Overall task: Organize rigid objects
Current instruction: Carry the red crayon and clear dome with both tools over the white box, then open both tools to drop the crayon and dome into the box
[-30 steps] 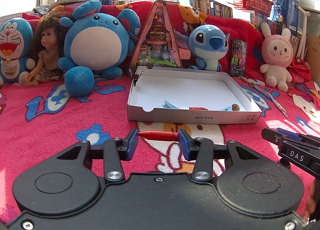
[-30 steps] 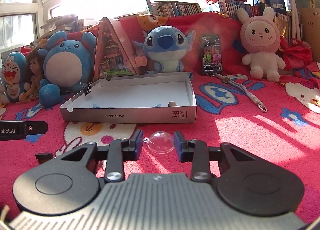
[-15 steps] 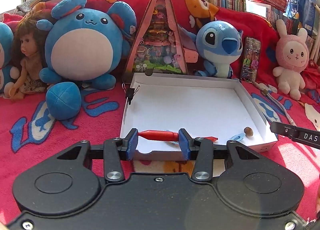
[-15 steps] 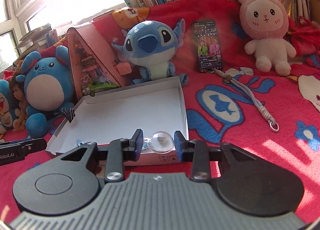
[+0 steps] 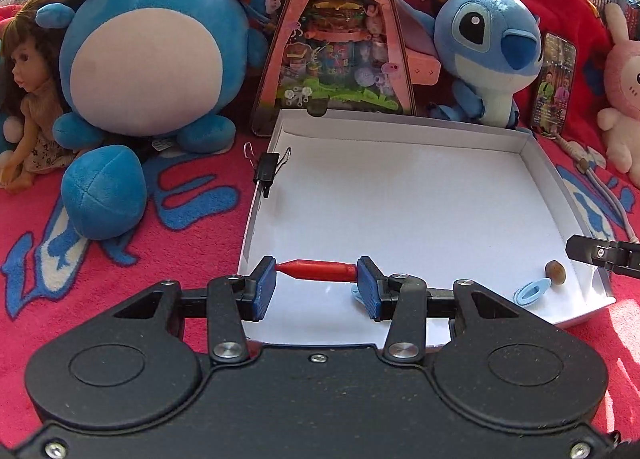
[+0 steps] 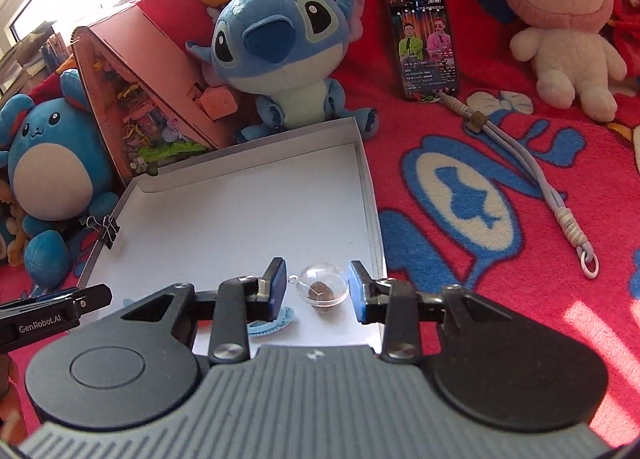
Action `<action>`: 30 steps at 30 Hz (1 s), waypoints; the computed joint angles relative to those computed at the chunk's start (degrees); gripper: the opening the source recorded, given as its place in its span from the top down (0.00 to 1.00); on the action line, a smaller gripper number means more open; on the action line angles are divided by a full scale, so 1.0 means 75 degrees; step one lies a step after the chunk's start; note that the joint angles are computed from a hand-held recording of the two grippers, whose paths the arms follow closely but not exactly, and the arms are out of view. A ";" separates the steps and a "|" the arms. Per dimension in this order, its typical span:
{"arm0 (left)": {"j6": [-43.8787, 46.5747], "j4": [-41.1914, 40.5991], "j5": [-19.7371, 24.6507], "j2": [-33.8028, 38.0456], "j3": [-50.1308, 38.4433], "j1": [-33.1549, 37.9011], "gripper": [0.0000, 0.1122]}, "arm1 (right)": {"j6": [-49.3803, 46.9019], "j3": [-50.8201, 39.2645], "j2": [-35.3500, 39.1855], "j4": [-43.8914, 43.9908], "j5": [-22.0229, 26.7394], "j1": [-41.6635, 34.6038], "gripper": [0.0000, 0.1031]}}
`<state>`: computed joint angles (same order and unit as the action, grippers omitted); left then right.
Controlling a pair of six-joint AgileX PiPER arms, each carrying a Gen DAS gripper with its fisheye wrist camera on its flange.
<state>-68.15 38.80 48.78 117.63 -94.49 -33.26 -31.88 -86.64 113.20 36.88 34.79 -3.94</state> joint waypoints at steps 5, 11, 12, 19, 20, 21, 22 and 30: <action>0.0139 -0.0074 0.0162 0.0214 -0.0225 0.0019 0.62 | 0.0576 -0.0244 0.0215 -0.0598 -0.0051 0.0150 0.61; 0.0215 -0.0122 0.0205 0.0315 -0.0271 0.0015 0.62 | 0.1252 -0.0351 0.0314 -0.1255 -0.0139 0.0327 0.61; 0.0208 -0.0131 0.0214 0.0338 -0.0286 0.0018 0.62 | 0.1374 -0.0398 0.0350 -0.1344 -0.0095 0.0347 0.61; 0.0221 -0.0212 0.0131 0.0350 -0.0216 0.0067 0.62 | 0.1418 -0.0406 0.0399 -0.1335 -0.0022 0.0373 0.60; 0.0227 -0.0224 0.0115 0.0349 -0.0206 0.0074 0.62 | 0.1375 -0.0433 0.0414 -0.1272 0.0037 0.0356 0.60; 0.0234 -0.0246 0.0095 0.0345 -0.0192 0.0081 0.62 | 0.1320 -0.0428 0.0413 -0.1234 0.0061 0.0350 0.60; 0.0231 -0.0265 0.0082 0.0338 -0.0174 0.0081 0.62 | 0.1245 -0.0389 0.0396 -0.1231 0.0043 0.0363 0.60; 0.0207 -0.0217 0.0086 0.0359 -0.0177 0.0035 0.62 | 0.1247 -0.0404 0.0444 -0.1287 0.0029 0.0374 0.59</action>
<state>-66.60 37.17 49.43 120.32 -95.82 -33.00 -22.53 -89.68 116.53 27.23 35.01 -1.14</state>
